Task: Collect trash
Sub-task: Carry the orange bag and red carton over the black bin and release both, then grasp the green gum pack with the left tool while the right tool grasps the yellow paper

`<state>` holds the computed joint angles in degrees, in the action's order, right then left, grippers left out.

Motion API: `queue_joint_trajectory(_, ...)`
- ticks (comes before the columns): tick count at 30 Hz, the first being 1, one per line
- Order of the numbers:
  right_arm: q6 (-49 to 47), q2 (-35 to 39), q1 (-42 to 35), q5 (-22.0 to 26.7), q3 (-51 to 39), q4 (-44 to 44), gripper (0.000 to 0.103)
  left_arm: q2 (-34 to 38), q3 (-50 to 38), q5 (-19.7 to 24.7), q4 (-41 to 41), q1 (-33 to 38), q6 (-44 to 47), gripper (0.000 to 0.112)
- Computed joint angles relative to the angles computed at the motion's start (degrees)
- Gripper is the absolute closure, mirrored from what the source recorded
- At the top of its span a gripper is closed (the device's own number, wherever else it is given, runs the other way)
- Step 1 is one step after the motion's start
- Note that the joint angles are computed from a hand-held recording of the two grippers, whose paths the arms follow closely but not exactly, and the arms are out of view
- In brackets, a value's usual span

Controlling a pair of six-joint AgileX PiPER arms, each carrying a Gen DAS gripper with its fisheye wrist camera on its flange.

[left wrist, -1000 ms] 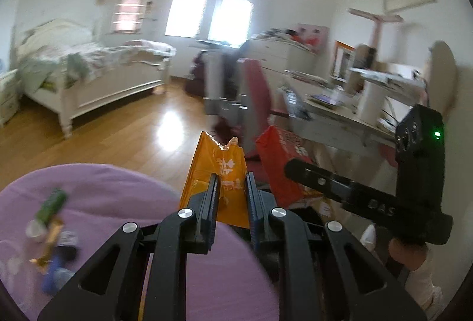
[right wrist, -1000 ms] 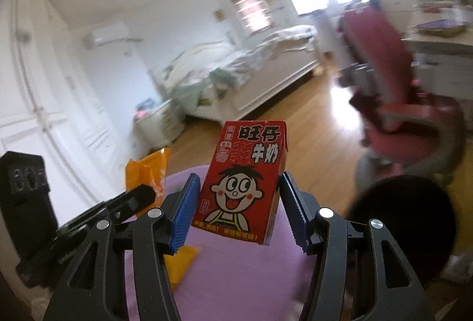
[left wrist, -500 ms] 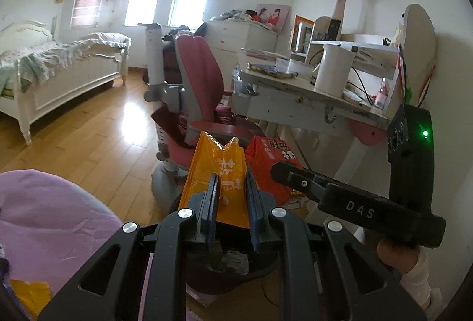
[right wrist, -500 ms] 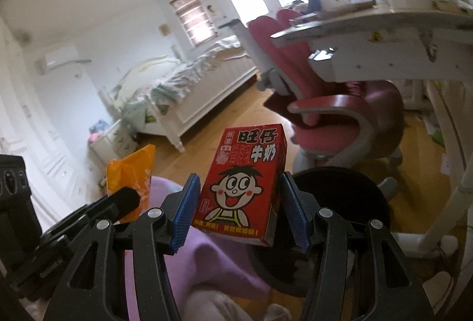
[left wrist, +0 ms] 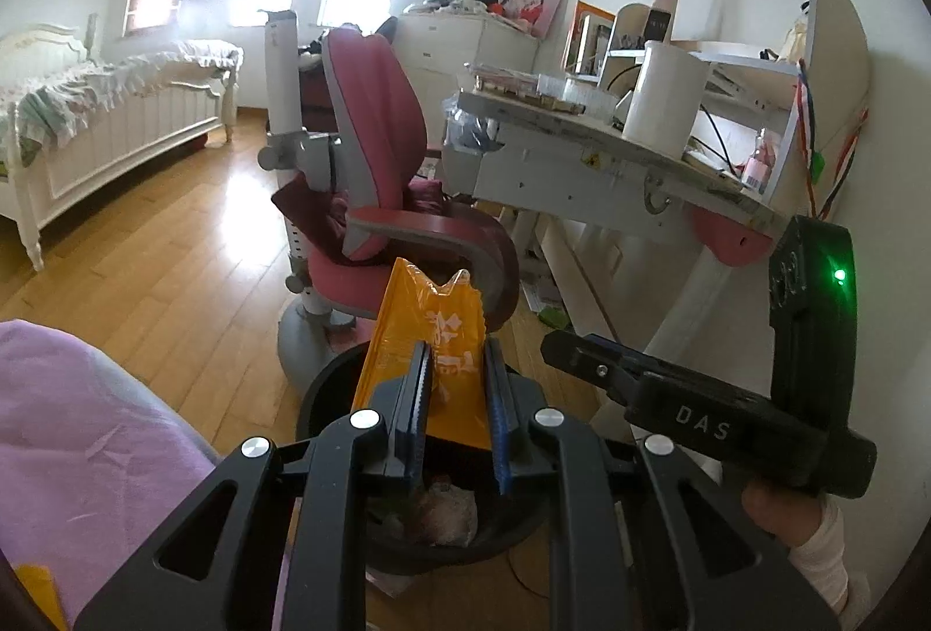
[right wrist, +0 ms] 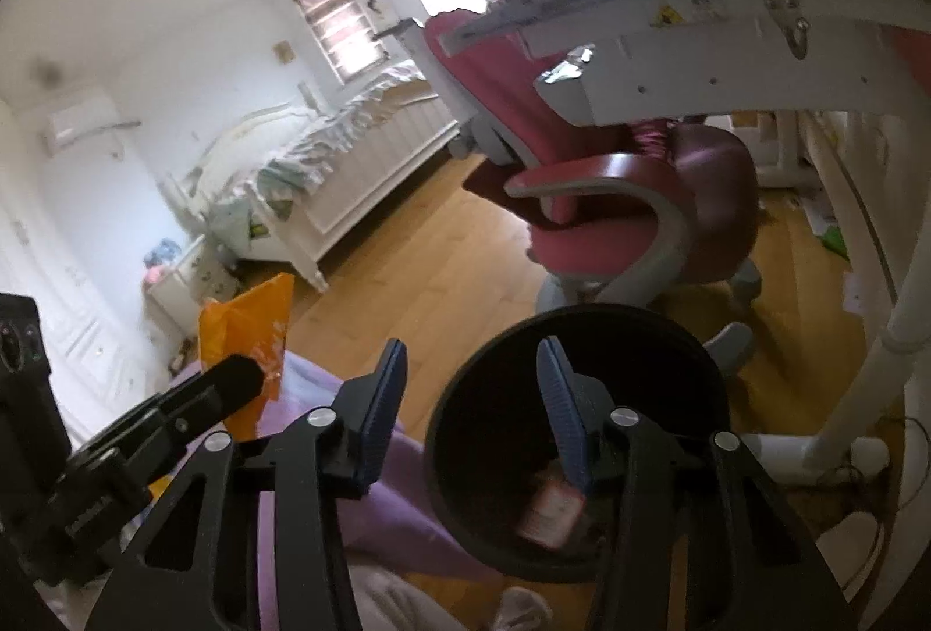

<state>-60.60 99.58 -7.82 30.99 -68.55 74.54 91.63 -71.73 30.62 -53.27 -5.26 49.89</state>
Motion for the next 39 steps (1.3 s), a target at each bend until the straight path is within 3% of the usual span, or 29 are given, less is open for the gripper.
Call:
queue_joint_trajectory(3, 1.81, 1.32, -0.92, 0.54, -0.91, -0.85, 0.056, 2.77, -2.79, 0.93, 3.17, -0.85, -2.8, 0.089)
queue_joint_trajectory(5, 2.49, 1.68, -1.37, 0.58, -0.98, -1.03, 0.056, 4.24, -4.77, 0.32, 8.97, -2.38, -8.06, 0.06)
queue_joint_trajectory(6, 2.81, 1.77, -1.61, 0.71, -1.02, -1.16, 0.054, 4.35, -4.79, -1.41, 11.22, -3.27, -10.1, 0.026)
queue_joint_trajectory(7, 2.95, 1.94, -1.91, 0.75, -1.07, -1.07, 0.048, 3.95, -3.82, -3.88, 11.18, -3.87, -9.86, 0.015)
queue_joint_trajectory(8, 2.88, 1.78, -2.1, 0.4, -0.74, -0.53, 0.041, 3.09, -2.6, -6.01, 8.85, -4.03, -7.32, 0.015)
queue_joint_trajectory(10, 2.95, 1.49, -2.31, -0.24, -0.3, -0.06, 0.036, 3.36, -3.26, -5.0, 7.78, -3.75, -5.81, 0.015)
queue_joint_trajectory(19, 5.95, 1.7, 0.31, -0.9, -0.55, -2.03, 0.032, -0.62, -0.07, -3.96, 4.57, 0.56, -3.06, 0.015)
queue_joint_trajectory(27, 8.63, 2.72, 10.34, 2.3, -3.72, -7.37, 0.032, -4.77, 2.12, 2.61, -1.85, 17.9, 5.86, 0.015)
queue_joint_trajectory(31, 10.03, 3.96, 17.38, 5.24, -6.92, -10.59, 0.032, -0.44, -3.0, 5.02, 5.87, 29.4, 2.57, 0.015)
queue_joint_trajectory(36, 15.86, 7.72, 26.95, 8.48, -13.54, -16.82, 0.032, 12.54, -18.23, 11.4, 18.24, 40.41, -9.17, 0.015)
queue_joint_trajectory(38, 19.91, 9.98, 30.79, 9.01, -17.0, -20.61, 0.032, 17.58, -25.22, 15.58, 23.38, 41.72, -14.36, 0.023)
queue_joint_trajectory(39, 21.48, 11.07, 32.16, 9.68, -18.74, -21.81, 0.032, 20.57, -29.48, 18.6, 25.55, 42.21, -16.53, 0.032)
